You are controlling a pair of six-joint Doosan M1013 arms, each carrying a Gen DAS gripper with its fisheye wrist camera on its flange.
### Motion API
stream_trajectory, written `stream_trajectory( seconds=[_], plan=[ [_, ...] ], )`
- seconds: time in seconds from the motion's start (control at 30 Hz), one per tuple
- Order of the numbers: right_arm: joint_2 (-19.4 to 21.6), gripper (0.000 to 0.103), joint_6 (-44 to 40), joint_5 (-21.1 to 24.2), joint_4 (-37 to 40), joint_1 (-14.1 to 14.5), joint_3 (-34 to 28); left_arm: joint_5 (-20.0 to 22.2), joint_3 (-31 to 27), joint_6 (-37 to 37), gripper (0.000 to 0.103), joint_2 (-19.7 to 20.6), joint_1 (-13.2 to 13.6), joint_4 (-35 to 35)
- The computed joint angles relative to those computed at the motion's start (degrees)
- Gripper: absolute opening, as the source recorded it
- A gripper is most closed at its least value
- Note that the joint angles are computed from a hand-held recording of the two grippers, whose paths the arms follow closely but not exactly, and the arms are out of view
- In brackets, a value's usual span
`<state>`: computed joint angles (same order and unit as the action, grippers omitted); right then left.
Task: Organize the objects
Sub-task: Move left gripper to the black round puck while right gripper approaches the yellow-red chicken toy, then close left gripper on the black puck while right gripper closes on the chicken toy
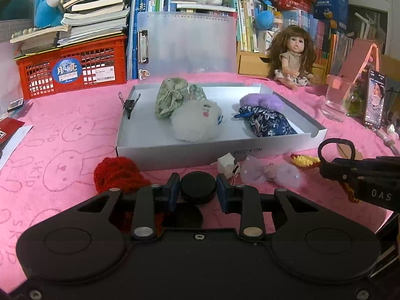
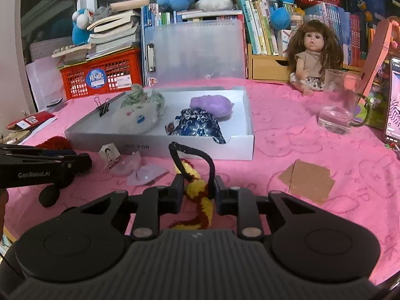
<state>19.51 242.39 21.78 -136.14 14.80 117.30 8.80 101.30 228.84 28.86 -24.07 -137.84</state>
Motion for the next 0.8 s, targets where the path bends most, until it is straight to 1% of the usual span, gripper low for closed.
stream_trajectory(
  seconds=[0.2, 0.37, 0.4, 0.47, 0.6, 0.73, 0.77, 0.8],
  plan=[
    [-0.2, 0.028, -1.0, 1.6, 0.9, 0.3, 0.1, 0.3, 0.0, -0.6, 0.03, -0.4, 0.0, -0.3],
    [-0.5, 0.027, -0.6, 3.0, 1.7, 0.5, 0.2, 0.7, 0.0, 1.3, 0.03, -0.7, 0.0, -2.7],
    [-0.6, 0.023, -0.6, 3.4, 1.9, 0.6, 0.2, 0.8, 0.0, 1.7, 0.03, -0.8, 0.0, -3.2],
    [-0.7, 0.022, -0.3, 4.2, 2.3, 0.6, 0.1, 1.0, 0.0, 2.3, 0.03, -0.9, -0.1, -3.9],
    [-0.7, 0.013, -0.9, 5.4, 3.5, 0.7, -0.1, 1.4, -0.2, 3.6, 0.03, -1.0, -0.2, -5.3],
    [-0.7, 0.013, -2.1, 5.2, 4.5, 0.7, -0.3, 1.4, -0.4, 3.4, 0.03, -1.0, -0.2, -5.4],
    [-0.6, 0.014, -2.4, 4.8, 4.8, 0.6, -0.4, 1.4, -0.4, 3.0, 0.03, -1.0, -0.2, -5.0],
    [-0.6, 0.018, -2.4, 4.6, 5.0, 0.6, -0.3, 1.3, -0.4, 2.4, 0.03, -1.0, -0.2, -4.3]
  ],
)
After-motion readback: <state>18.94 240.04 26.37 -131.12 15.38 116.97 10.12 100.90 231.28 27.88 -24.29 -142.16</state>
